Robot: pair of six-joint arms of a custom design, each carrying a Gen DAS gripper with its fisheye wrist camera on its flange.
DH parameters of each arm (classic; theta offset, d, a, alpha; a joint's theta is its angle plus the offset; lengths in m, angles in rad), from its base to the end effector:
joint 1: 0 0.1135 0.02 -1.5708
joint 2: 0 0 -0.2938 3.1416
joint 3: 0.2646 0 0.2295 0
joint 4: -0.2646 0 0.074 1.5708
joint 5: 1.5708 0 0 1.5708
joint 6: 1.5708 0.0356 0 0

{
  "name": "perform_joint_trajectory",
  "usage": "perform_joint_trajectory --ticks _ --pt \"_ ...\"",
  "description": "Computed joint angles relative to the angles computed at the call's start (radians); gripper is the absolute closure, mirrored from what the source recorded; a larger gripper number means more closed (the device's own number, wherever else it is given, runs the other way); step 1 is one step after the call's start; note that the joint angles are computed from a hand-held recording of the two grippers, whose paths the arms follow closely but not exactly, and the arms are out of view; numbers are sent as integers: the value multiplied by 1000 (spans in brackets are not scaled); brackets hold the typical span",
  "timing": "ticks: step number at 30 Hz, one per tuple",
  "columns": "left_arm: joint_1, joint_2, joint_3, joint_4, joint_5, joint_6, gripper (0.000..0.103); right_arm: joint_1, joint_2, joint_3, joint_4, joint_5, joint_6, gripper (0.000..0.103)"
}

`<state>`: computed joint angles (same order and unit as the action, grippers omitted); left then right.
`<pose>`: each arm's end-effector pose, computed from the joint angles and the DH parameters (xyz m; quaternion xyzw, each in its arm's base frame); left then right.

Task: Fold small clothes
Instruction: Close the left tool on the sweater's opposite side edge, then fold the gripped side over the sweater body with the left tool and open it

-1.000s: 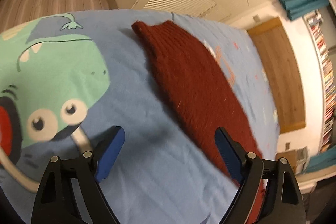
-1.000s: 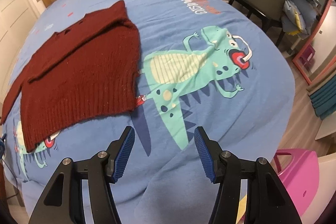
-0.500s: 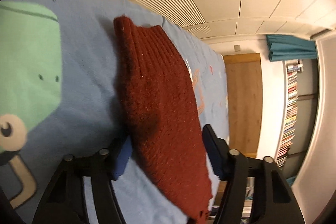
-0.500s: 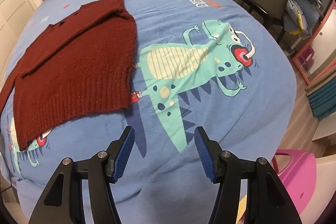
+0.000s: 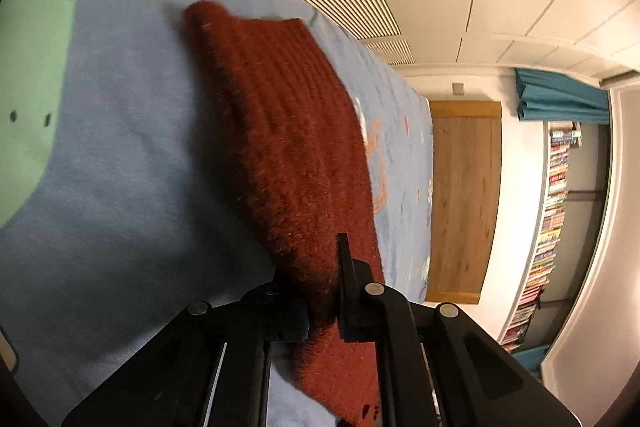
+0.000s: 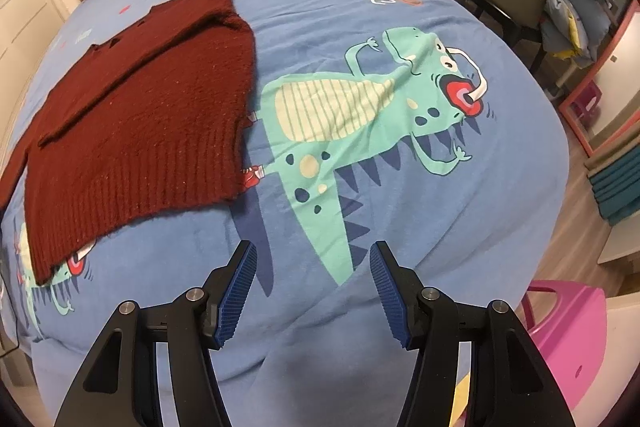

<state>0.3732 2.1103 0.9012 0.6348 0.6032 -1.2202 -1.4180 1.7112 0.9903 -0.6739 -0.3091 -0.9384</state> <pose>0.3726 0.1242 0.1235 -0.5005 0.6879 -0.4254 0.3088 0.0542 -0.2810 0.1970 0.2206 0.9593 -0.0216 0.1749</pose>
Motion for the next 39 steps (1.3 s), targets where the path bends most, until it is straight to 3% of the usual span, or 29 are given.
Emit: perform_joint_trajectory --ticks 9,19,27,39 --pt "-66 -144 -40 -11 -39 7 97 -21 39 12 -20 -30 -26 42" --pt "-263 -230 69 -96 -160 -42 97 -84 123 96 -82 -93 -82 42" --pt "-475 -195 324 -250 -255 -42 97 -124 220 161 -113 -125 -120 42" --pt "-789 35 829 -493 -345 3 97 -188 387 330 -164 -137 -136 42"
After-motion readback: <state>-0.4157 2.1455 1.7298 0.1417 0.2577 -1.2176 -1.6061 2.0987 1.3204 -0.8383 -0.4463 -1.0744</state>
